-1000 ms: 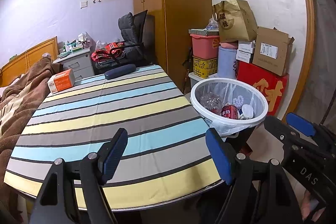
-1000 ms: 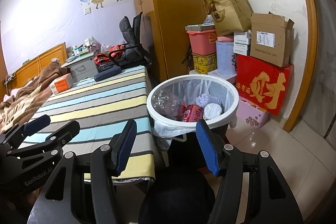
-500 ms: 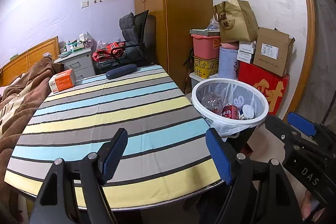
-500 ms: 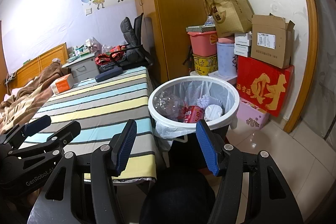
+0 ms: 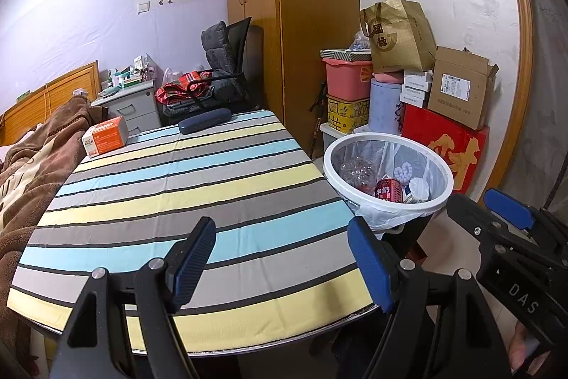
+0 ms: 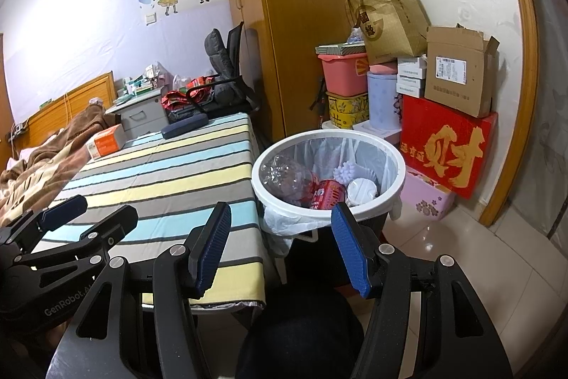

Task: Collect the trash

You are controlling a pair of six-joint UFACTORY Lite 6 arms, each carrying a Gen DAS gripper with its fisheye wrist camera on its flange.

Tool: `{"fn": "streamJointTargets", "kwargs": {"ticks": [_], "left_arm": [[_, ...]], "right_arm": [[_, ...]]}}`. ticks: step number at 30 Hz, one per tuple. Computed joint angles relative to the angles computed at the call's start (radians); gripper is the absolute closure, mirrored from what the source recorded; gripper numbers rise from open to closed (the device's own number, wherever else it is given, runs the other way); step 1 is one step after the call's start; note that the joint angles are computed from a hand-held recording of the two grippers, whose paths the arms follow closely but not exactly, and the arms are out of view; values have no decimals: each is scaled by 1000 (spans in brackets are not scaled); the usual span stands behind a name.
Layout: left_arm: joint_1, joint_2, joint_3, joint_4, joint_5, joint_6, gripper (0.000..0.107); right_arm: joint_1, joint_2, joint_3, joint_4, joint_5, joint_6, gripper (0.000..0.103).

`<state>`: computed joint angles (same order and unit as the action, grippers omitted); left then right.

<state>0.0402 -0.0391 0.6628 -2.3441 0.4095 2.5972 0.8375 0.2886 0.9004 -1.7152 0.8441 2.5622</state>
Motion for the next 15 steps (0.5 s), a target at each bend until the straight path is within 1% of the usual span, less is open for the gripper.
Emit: {"fn": "streamJointTargets", "kwargs": {"ticks": [15], "left_arm": [[6,-1,1,15,2,-12,29]], "right_arm": [[-1,-2,7,9,-4,-17,43]]}}
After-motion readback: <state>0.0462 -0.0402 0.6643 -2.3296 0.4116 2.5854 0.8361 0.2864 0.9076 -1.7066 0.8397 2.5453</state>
